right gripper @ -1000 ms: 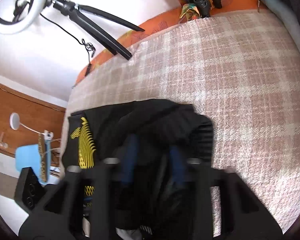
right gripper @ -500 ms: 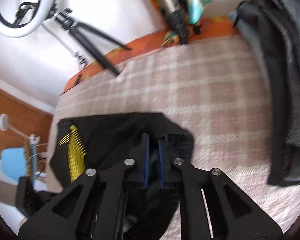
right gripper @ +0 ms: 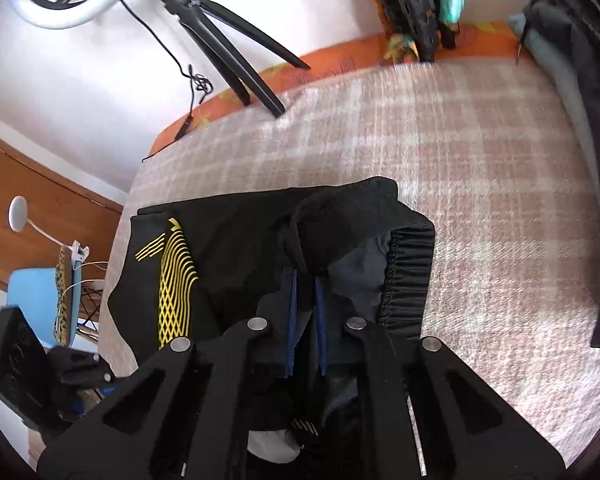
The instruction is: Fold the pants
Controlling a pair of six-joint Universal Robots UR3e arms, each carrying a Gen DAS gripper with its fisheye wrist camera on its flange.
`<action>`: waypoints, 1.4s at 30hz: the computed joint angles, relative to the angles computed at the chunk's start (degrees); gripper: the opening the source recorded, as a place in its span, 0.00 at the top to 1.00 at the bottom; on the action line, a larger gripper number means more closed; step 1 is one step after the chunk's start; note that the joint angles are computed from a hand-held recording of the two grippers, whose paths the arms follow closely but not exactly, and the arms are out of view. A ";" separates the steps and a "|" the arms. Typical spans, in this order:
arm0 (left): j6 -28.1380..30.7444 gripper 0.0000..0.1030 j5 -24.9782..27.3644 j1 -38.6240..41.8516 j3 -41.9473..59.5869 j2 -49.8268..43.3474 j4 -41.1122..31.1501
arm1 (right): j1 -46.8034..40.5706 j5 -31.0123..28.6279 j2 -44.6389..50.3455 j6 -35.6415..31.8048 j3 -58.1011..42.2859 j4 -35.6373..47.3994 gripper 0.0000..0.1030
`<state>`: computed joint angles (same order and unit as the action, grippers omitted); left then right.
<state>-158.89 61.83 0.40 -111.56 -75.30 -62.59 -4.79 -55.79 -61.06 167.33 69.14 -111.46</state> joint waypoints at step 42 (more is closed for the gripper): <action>11.14 0.99 -11.86 8.14 1.39 15.78 -20.51 | -4.42 6.42 2.38 6.14 -6.79 0.71 0.96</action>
